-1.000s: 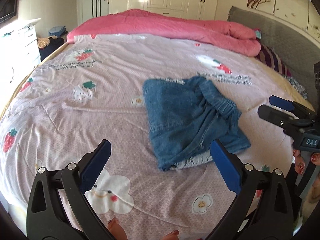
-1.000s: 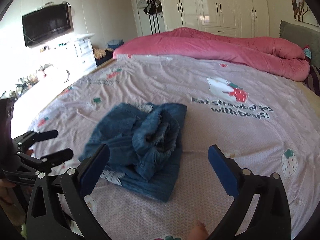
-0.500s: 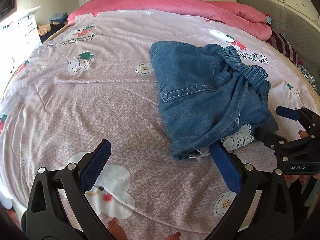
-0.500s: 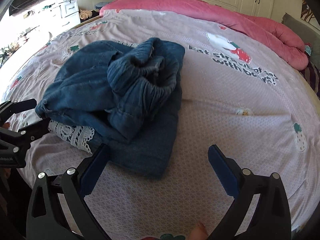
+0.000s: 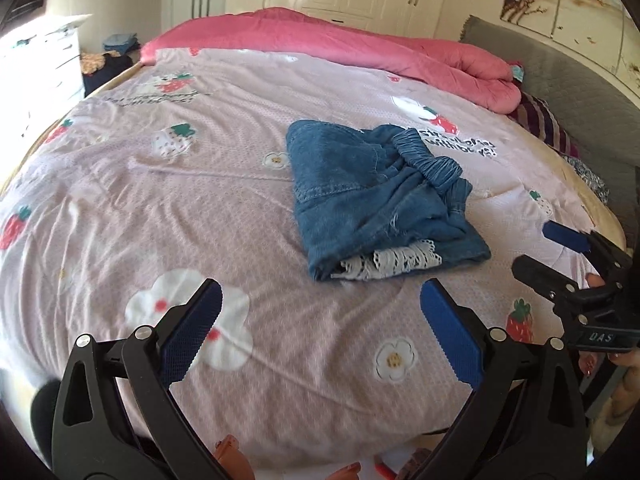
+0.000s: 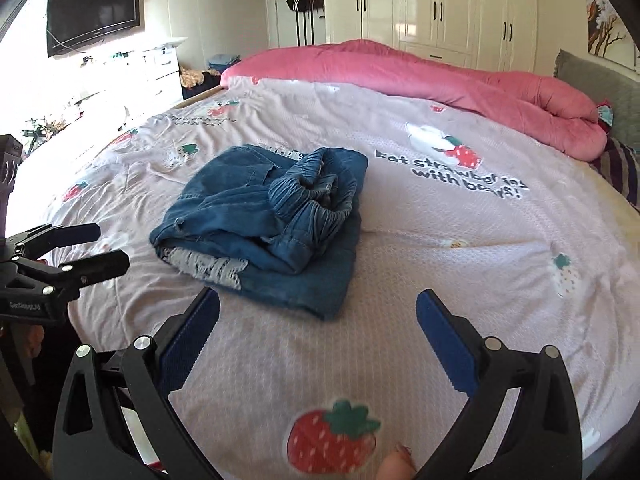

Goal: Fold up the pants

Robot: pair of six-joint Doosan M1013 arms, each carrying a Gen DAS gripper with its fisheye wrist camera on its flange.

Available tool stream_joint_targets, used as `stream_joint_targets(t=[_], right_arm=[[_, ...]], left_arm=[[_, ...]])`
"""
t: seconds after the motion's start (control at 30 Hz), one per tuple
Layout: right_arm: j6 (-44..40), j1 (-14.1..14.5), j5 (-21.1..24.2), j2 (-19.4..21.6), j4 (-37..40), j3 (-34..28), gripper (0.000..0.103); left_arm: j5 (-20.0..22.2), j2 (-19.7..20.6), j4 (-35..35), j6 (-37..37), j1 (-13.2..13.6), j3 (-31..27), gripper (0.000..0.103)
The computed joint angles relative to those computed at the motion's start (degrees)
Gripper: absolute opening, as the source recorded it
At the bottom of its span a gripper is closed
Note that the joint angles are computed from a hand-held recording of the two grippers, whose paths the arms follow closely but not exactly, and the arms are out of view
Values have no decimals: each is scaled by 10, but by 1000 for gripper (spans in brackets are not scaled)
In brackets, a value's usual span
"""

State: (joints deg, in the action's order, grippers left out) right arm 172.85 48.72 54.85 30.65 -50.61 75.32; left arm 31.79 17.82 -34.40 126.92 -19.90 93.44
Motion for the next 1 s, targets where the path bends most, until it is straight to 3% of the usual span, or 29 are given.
stream_joint_targets(t=[0.1,0.27,0.57,1.0], right_arm=[[9,8,6,-3,-3,6,98],[19,16,4,-4,8,19,98],[54,25,-7,-2,17,37,98],[52,28,3,3,9,32,98]], left_arm=[[0,-8,-9,0,1,15,93],[-37,-23,0,19,-4,50,93],[-18,-23,-5,25,-2,71,94],[-28,-25,-22,33,-3,77,94]])
